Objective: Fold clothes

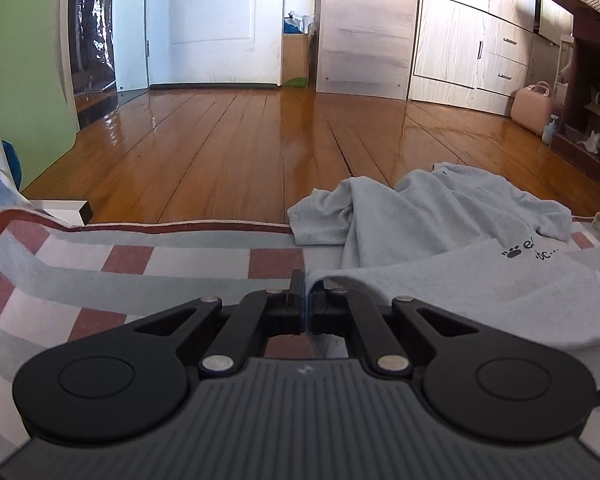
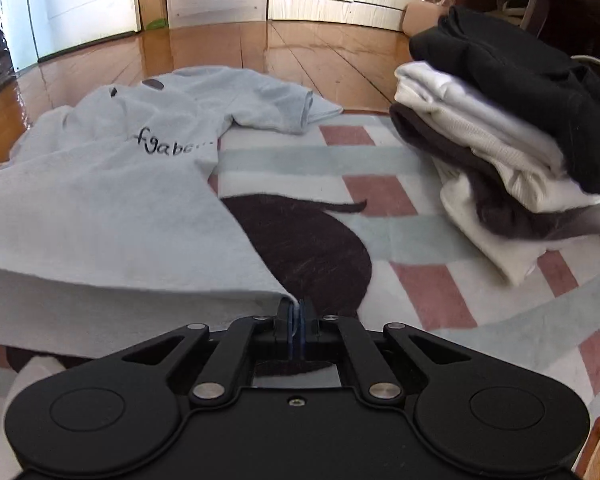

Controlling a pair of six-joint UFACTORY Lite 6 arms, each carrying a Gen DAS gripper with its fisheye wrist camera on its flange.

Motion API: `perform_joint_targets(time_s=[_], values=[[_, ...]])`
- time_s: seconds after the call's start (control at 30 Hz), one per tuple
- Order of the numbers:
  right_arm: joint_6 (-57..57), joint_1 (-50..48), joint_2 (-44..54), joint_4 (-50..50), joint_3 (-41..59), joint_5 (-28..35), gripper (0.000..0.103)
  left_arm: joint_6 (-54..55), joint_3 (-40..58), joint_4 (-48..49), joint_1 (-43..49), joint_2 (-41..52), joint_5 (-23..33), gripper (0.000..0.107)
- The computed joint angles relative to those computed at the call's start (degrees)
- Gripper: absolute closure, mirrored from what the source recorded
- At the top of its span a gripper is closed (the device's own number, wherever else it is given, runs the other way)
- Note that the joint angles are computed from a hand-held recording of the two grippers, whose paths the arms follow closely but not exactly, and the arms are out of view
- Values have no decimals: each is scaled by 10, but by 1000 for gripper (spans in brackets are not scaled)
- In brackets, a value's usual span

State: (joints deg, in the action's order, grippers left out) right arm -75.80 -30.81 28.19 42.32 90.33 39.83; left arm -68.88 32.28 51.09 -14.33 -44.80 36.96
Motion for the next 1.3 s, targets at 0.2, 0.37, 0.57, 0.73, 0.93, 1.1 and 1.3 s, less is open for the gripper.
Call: perform_joint_targets(time_s=[0.2, 0.37, 0.57, 0.73, 0.93, 1.1, 1.3], values=[[-228, 8, -21, 36, -83, -29, 84, 29, 0, -24, -4, 6, -14, 106], [-417, -9, -70, 148, -166, -21, 58, 21, 11, -18, -10, 7, -16, 106], [-498, 16, -14, 190, -126, -8, 58, 16, 37, -12, -24, 30, -10, 106], [-546, 51, 38, 246, -65, -18, 102, 36, 61, -14, -39, 40, -11, 106], [-283, -29, 61, 362, 9, -17, 102, 134, 17, -79, -87, 15, -78, 98], [-225, -58, 106, 309, 29, -49, 103, 108, 5, -63, -155, 131, -55, 92], [-240, -59, 105, 318, 23, -48, 103, 110, -6, -130, -148, 199, -6, 68]])
